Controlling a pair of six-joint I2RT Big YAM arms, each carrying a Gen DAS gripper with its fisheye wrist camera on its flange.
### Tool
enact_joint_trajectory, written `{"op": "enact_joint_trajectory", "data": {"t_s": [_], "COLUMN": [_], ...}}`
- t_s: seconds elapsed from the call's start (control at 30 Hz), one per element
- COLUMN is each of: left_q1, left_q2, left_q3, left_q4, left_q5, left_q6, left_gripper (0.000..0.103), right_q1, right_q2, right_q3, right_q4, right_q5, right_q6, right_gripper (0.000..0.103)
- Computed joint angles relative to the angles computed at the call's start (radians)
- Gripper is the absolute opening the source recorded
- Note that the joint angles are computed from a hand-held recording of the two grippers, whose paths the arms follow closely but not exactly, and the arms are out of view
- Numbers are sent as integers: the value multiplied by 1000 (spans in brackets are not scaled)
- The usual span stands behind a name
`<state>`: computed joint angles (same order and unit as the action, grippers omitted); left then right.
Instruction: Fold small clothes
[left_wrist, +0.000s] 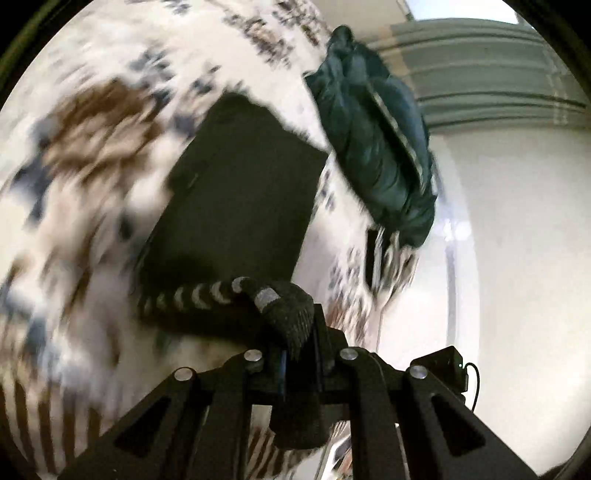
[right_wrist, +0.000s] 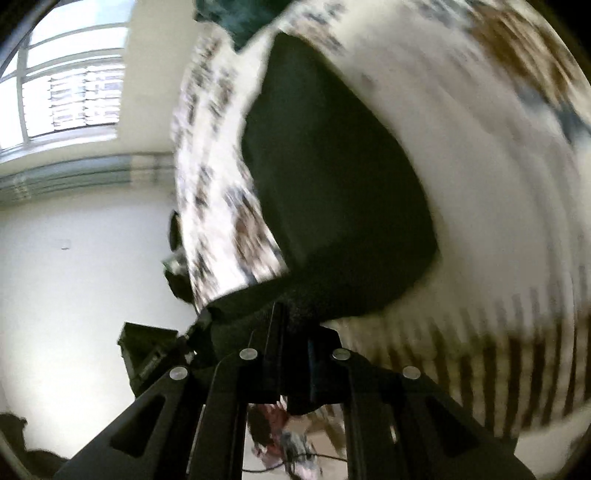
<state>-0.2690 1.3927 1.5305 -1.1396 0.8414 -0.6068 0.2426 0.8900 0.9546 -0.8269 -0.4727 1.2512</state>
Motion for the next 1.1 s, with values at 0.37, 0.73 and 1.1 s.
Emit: {"op": "enact_joint_trajectory", "data": {"t_s": [0.37,0.73,1.1], "left_q1": [-18,-13,-102], "left_q2": [619,716,966], "left_q3": [633,781,1188], "left_q4": [33,-143,-387], "left_q5": [-120,-290,-594], "left_q6": [-105,107,425], "left_gripper": [24,58,6], "right_q1": [-292,-362,-282], "right_q2": [731,1018,1106], "right_q3": [582,850,977], "right_q4": [57,-86,-240], "right_q5": [-78,-50,171], "right_q6": [-331,-502,-784], "right_gripper": [10,55,7]}}
